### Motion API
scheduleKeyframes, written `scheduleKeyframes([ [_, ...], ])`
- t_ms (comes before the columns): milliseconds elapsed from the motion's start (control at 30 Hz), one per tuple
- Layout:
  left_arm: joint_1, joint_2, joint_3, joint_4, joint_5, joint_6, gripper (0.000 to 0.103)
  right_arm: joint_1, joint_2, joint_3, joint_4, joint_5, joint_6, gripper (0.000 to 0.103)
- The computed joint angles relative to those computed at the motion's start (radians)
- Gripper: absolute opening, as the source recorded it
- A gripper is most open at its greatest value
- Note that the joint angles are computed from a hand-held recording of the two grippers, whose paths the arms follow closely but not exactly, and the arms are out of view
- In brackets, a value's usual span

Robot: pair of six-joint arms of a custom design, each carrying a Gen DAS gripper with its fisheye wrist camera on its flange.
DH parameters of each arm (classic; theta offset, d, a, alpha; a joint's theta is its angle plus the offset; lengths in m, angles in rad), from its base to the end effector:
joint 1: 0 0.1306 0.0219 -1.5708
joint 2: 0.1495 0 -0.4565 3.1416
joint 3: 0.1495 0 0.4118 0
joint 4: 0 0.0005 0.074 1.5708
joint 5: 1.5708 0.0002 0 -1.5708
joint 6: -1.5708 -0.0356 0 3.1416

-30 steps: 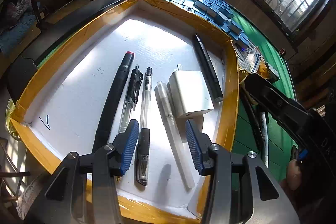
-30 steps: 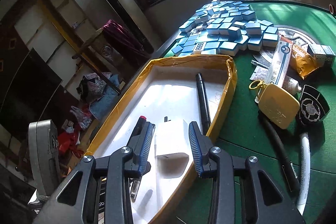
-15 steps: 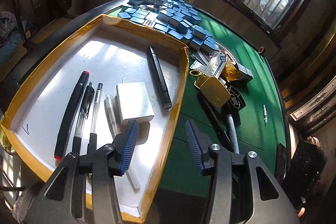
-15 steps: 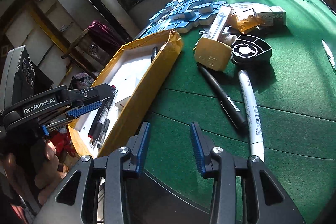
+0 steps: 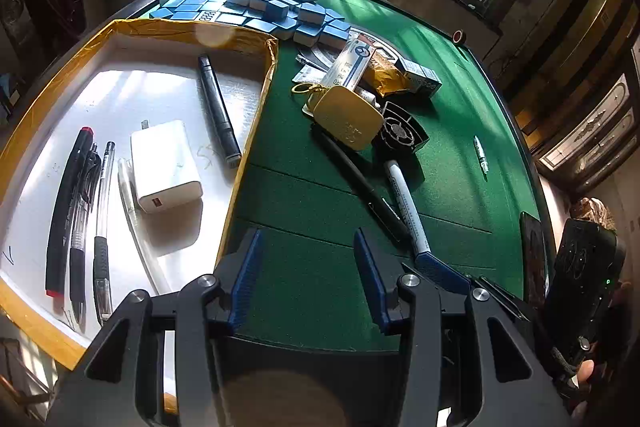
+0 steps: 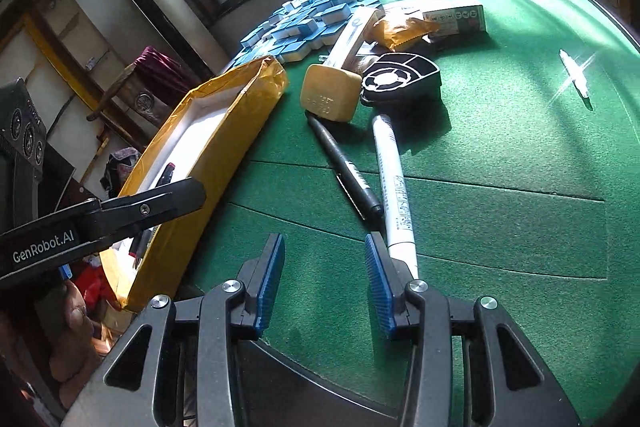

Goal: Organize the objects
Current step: 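Grasp white PAINT marker with right tool while left tool grasps black pen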

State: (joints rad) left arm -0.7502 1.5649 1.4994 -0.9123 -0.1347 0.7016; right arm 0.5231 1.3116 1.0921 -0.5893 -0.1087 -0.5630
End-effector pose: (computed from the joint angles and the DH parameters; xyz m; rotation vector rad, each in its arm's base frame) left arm 0.4119 -0.3780 0.4647 0.0096 2.5842 -0.3936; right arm 0.3875 0.2273 0.4154 -0.0045 2.4712 0.6264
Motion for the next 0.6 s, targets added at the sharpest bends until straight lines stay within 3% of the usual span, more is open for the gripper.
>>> scheduleKeyframes([
  [133, -0.008, 0.008, 0.000, -0.007, 0.017, -0.015, 0.045, -0.019, -0.008, -0.009, -0.004, -0.022, -0.004, 0.036],
  [433, -0.016, 0.013, 0.000, -0.008, 0.030, -0.035, 0.045, -0.025, -0.025, -0.003, -0.012, 0.038, -0.015, 0.031],
  [600, -0.010, 0.018, 0.010, -0.002, 0.040, -0.029, 0.045, -0.017, 0.002, 0.031, -0.102, 0.123, 0.002, 0.020],
])
